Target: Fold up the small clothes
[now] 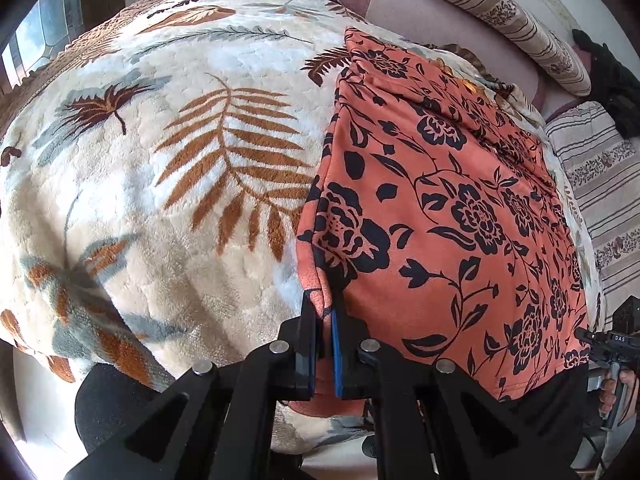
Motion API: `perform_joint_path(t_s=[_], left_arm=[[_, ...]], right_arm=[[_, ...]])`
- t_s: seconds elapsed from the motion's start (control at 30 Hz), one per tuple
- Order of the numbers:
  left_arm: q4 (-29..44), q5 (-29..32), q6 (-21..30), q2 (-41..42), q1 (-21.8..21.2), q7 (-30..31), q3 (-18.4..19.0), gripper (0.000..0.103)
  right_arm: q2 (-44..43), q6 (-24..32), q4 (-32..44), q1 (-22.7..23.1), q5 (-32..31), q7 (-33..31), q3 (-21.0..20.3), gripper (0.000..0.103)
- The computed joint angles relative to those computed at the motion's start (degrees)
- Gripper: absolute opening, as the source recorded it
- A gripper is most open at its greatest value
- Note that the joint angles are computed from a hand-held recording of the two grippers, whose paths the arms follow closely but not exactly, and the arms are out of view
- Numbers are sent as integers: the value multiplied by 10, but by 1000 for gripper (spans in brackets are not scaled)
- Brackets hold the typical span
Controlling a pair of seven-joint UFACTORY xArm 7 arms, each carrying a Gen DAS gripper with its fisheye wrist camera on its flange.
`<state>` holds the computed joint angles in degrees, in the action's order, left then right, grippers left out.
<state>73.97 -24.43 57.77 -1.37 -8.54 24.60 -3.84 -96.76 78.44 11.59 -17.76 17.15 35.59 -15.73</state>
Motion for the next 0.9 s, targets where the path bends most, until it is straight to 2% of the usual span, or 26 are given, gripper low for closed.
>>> perform_joint_path(t_s=[0.2, 0.57, 0.9], left_arm=[[-5, -2, -5, -2, 0, 2, 0, 6], [-2, -2, -4, -2, 0, 10, 0, 6], [11, -11, 1, -1, 0, 18, 0, 6]], right_arm=[[0, -7, 2, 14, 3, -4, 12, 16], [-13, -29, 1, 16, 14, -7, -10, 13], [-28, -22, -10, -17, 16, -12, -48, 13]])
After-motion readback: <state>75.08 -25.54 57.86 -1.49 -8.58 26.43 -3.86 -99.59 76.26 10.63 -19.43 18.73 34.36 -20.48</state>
